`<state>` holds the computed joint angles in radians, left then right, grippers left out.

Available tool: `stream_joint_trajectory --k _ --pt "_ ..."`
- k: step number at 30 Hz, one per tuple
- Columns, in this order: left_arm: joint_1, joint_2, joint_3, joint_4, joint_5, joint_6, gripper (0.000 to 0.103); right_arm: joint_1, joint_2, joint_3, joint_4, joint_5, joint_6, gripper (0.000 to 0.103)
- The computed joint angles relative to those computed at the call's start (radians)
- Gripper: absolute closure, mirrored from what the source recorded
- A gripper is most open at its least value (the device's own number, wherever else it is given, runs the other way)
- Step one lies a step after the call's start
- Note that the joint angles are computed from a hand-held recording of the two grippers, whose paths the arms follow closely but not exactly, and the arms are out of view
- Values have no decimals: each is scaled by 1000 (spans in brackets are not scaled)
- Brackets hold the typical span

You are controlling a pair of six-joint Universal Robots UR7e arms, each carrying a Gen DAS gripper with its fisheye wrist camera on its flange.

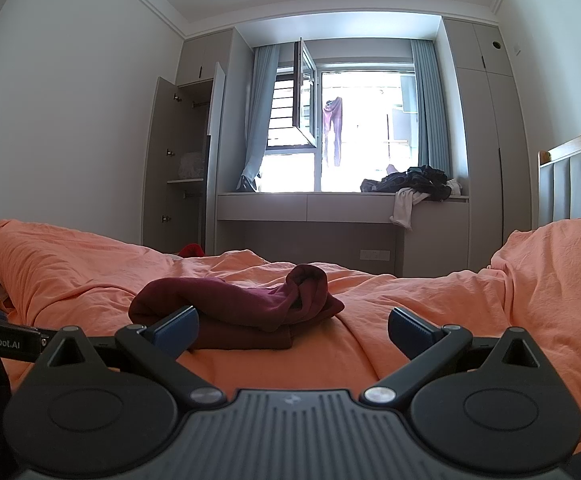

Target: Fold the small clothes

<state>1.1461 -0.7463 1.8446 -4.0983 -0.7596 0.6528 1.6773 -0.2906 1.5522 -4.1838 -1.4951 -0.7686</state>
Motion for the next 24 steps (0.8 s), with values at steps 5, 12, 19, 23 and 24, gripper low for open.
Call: stream_joint_trajectory --k 5,12,19,23,24 --pt "0 1 -1 0 0 1 0 0 0 0 0 1 -1 0" --pt "2 -1 2 1 5 -1 0 1 -1 1 -1 -1 -2 0" --pt "0 0 3 -1 8 -1 0 1 0 0 -1 -2 -2 0" --pt "0 0 3 -1 8 -1 0 1 0 0 -1 -2 -2 0" --pt "0 0 3 -1 8 -1 0 1 0 0 -1 -2 -2 0"
